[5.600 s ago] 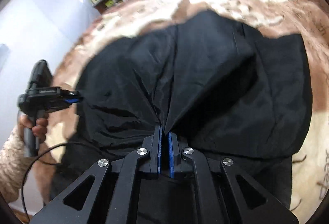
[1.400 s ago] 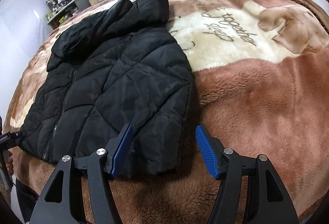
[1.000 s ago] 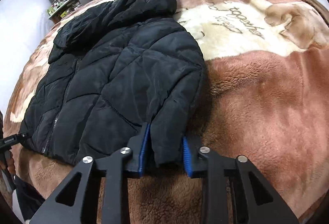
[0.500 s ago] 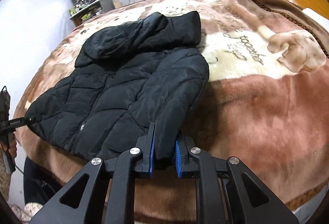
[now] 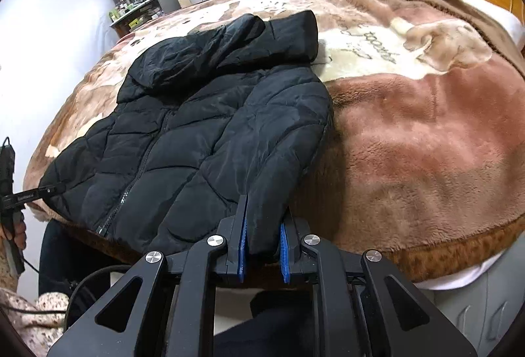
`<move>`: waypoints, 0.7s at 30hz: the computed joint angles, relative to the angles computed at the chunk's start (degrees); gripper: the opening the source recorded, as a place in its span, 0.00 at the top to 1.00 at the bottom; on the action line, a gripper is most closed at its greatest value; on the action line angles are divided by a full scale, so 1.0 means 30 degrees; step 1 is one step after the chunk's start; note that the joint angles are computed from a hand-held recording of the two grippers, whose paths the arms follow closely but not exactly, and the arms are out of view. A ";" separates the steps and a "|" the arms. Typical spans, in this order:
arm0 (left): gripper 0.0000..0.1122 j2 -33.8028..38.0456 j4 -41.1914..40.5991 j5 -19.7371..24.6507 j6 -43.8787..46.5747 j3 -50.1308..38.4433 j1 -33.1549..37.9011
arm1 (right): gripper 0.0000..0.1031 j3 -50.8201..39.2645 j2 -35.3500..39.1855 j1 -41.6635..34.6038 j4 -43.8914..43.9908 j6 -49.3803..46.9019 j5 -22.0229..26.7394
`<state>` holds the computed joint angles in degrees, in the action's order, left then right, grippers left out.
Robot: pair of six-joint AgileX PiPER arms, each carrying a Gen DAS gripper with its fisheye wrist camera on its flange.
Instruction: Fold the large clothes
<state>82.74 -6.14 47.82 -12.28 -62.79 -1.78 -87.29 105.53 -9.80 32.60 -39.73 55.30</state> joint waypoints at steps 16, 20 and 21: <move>0.78 0.2671 -0.1913 0.1685 0.1963 -0.6204 0.1641 | 0.85 -0.7708 0.2937 0.1246 -0.0488 0.1972 0.2576; 0.78 0.3776 -0.1714 0.2379 0.1953 -0.8504 0.1711 | 0.85 -1.0721 0.4304 0.1587 -0.1064 0.3023 0.3558; 0.78 0.4189 -0.1671 0.2613 0.1932 -0.9293 0.1750 | 0.85 -1.1611 0.4735 0.1641 -0.1187 0.3352 0.3928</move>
